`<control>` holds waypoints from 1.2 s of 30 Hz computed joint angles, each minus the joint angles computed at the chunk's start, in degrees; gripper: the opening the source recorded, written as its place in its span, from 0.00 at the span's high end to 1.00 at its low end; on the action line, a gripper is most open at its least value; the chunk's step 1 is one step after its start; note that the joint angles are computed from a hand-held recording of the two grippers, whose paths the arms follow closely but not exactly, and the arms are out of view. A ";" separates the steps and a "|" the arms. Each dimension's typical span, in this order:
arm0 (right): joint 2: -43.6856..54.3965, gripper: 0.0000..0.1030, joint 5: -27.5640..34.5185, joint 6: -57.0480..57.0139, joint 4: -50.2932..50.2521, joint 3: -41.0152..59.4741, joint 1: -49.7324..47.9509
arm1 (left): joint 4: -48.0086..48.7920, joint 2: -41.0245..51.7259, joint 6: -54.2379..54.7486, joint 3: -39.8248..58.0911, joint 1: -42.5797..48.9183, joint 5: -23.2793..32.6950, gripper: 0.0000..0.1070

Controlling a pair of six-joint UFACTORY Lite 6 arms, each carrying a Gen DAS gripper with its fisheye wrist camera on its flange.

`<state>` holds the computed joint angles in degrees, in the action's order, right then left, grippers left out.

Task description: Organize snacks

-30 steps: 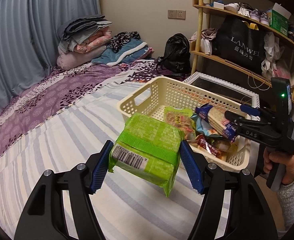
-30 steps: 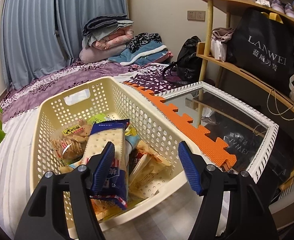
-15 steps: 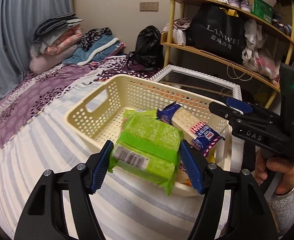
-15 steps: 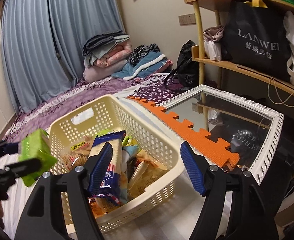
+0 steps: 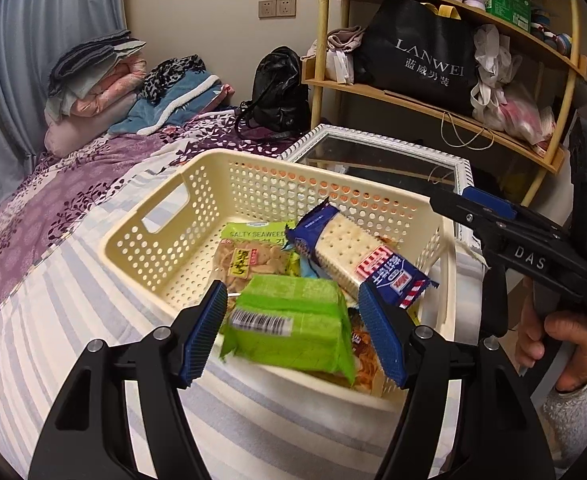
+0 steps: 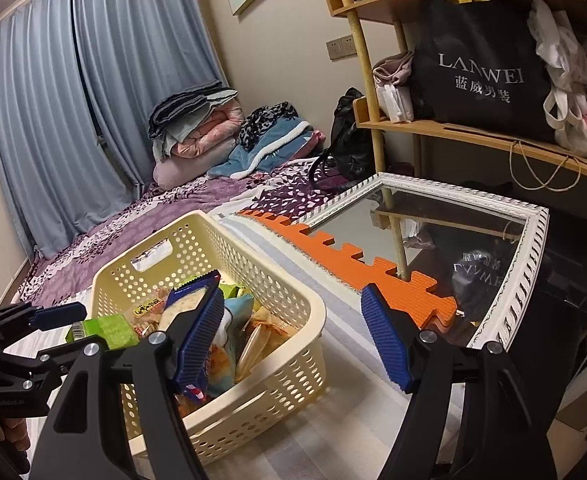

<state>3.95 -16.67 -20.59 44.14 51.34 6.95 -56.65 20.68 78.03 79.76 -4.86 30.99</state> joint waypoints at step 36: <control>1.85 0.19 1.27 -10.92 10.24 4.16 3.26 | 17.04 9.26 -14.98 8.61 -0.73 -9.08 0.08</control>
